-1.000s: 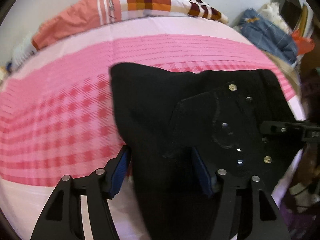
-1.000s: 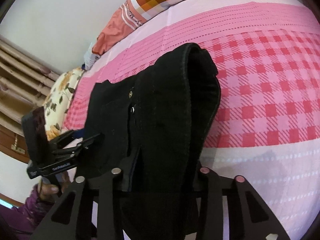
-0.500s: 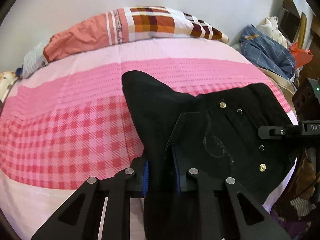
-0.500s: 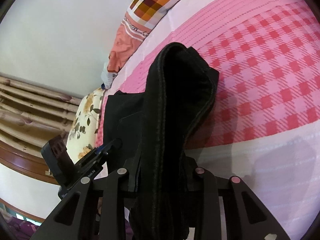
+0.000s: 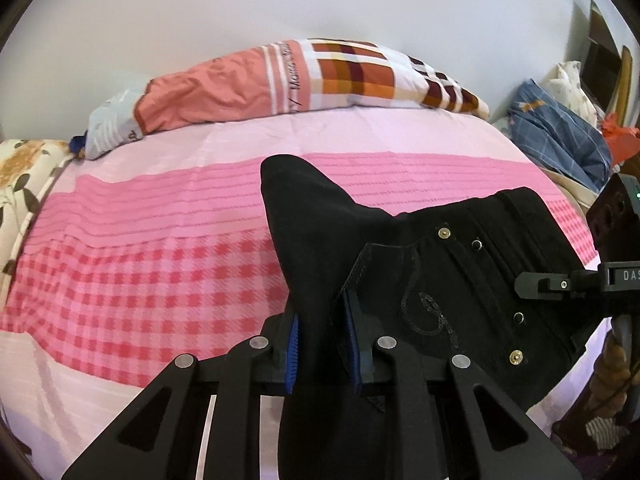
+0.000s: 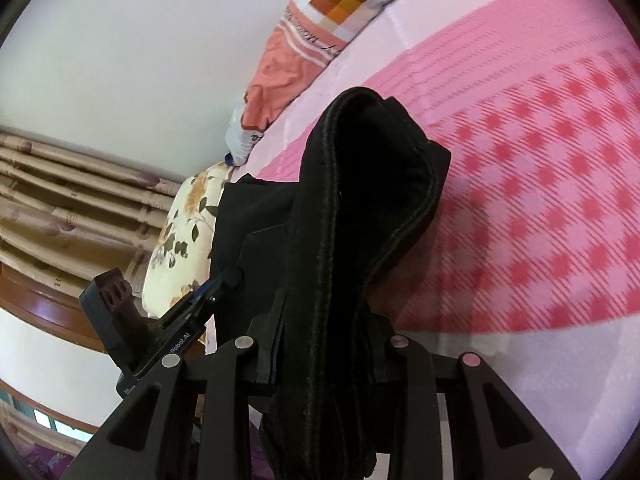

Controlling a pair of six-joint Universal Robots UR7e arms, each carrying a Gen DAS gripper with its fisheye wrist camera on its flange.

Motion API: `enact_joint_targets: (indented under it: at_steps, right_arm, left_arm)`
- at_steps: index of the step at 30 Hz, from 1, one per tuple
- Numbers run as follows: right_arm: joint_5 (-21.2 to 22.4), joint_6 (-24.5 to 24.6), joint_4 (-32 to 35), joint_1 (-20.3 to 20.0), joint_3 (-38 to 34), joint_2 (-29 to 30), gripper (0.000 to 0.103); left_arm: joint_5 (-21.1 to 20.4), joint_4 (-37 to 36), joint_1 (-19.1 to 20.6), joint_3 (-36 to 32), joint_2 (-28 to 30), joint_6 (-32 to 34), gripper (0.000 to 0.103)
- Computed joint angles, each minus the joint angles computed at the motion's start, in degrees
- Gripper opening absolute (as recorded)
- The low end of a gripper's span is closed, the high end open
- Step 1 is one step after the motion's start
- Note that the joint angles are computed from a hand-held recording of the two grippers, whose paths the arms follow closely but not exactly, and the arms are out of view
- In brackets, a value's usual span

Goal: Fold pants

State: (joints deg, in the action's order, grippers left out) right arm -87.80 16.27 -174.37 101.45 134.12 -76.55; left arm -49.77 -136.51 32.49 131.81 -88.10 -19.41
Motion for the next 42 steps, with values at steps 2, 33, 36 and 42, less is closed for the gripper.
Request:
enact_joint_targets:
  at_steps: [2, 33, 36, 42]
  right_arm:
    - [0.09, -0.41, 0.26, 0.55, -1.5, 1.44, 0.029]
    - [2.48, -8.04, 11.24, 5.09, -43.63, 35.77, 0.029]
    - [2.25, -8.23, 11.81, 5.15, -44.76, 36.97, 0.029]
    - [1.7, -8.79, 12.0, 5.41, -45.66, 37.88, 0.029]
  left_arm:
    - [0.73, 0.13, 0.66, -0.47, -0.48, 0.46, 0.02]
    - [10.31, -19.36, 22.45, -21.17, 12.73, 26.91, 0.02]
    - [10.55, -21.14, 23.67, -22.03, 13.56, 28.68, 0.02]
    - [11.69, -28.02, 23.11, -21.88, 14.71, 35.44, 0.016]
